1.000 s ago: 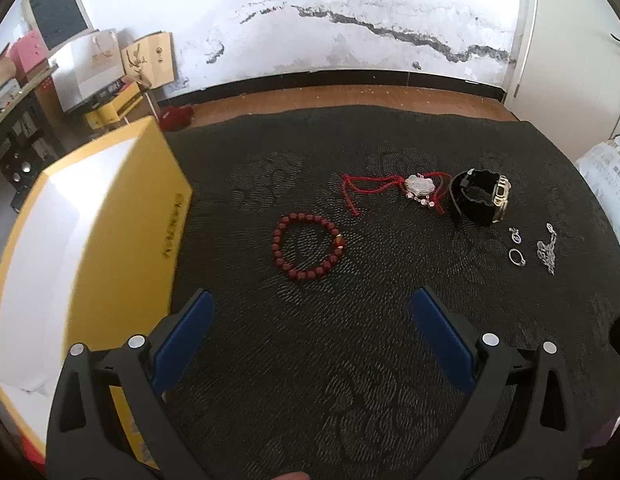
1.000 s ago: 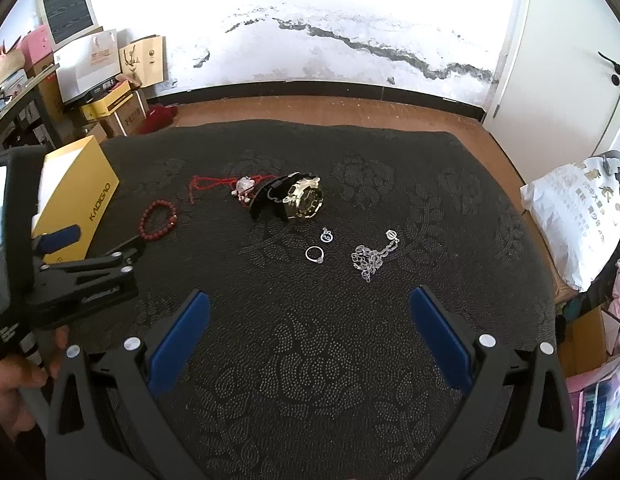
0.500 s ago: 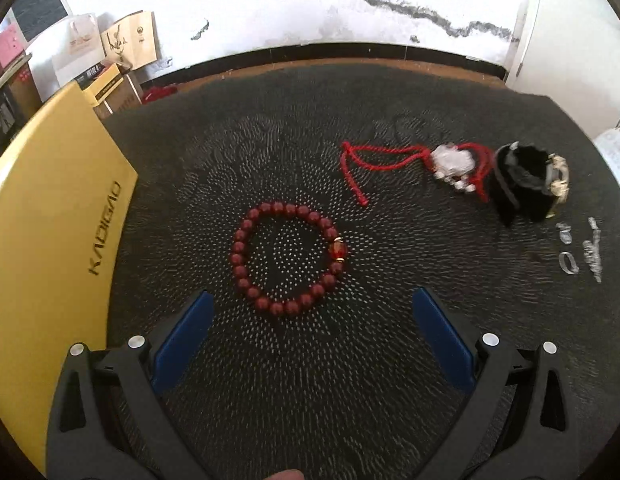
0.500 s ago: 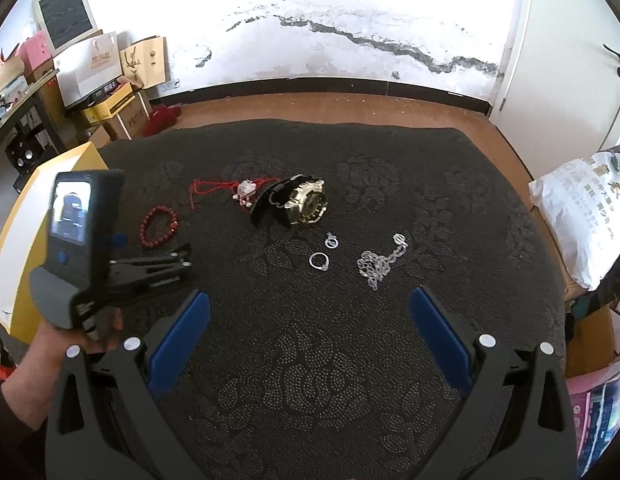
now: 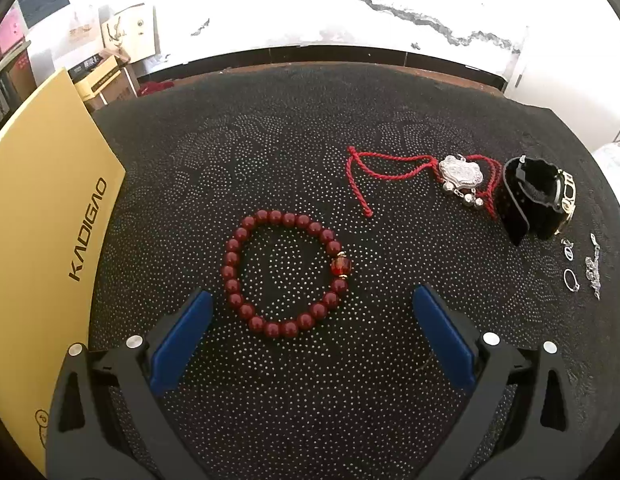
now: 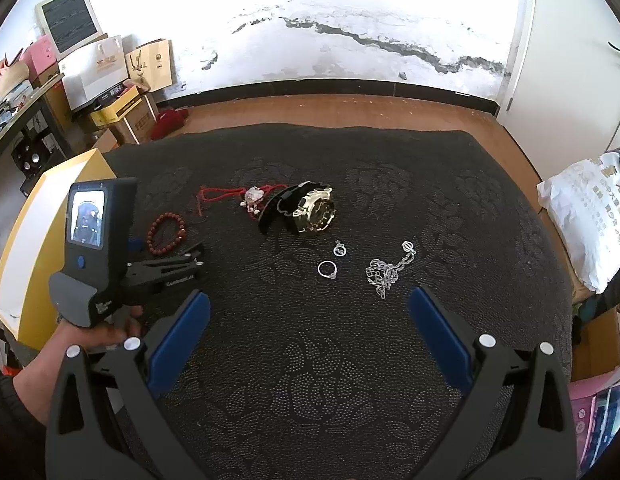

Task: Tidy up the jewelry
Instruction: 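Move the left tool to the red bead bracelet and close on it, then lift the bracelet with the left tool while the right tool grasps the silver chain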

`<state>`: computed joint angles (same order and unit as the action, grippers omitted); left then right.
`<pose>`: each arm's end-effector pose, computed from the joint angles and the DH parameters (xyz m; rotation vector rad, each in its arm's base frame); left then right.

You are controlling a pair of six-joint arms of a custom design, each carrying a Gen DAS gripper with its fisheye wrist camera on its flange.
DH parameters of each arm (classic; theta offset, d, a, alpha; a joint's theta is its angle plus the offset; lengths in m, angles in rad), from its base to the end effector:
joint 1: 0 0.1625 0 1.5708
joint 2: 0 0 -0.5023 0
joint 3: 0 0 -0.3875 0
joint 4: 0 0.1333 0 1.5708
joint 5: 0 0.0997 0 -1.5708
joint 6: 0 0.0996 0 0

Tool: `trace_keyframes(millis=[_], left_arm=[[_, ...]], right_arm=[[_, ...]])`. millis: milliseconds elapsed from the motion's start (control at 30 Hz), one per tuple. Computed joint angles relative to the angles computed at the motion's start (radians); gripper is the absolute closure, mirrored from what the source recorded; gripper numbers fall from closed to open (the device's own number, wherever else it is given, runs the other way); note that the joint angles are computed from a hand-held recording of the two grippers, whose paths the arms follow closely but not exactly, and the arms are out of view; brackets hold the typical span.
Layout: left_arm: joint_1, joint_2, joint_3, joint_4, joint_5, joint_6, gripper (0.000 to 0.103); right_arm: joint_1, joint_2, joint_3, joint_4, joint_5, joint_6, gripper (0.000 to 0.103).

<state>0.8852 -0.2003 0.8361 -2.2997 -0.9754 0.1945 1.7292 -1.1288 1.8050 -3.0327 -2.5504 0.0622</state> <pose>-0.4304 -0.8249 -0.0405 1.0612 2.3400 -0.3077 0.1488 -0.6110 0.4053 -0.3568 -2.0869 0.9728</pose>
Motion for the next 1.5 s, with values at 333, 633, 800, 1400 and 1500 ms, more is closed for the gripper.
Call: trace_keyframes(millis=[333,633,800,1400,1500], left_arm=[[0.005,-0.02,0.013,-0.035,0.027,0.005,0.059],[0.003,-0.026,0.004,-0.009,0.036,0.001,0.088],[-0.016,-0.058,0.032,-0.041,0.046,0.031,0.096],[-0.041,-0.218,0.168,-0.008,-0.068,0.027,0.096],[-0.046,-0.211,0.169,-0.022,-0.063,0.05,0.096]], right_arm=[[0.004,-0.006,0.012,-0.009,-0.014,-0.003,0.006],[-0.004,-0.013,0.02,-0.01,-0.002,-0.009,0.006],[-0.012,-0.021,0.028,-0.007,0.001,-0.006,0.006],[-0.071,-0.052,0.085,0.039,0.008,0.024,0.006],[-0.118,-0.064,0.089,0.112,0.024,0.068,0.006]])
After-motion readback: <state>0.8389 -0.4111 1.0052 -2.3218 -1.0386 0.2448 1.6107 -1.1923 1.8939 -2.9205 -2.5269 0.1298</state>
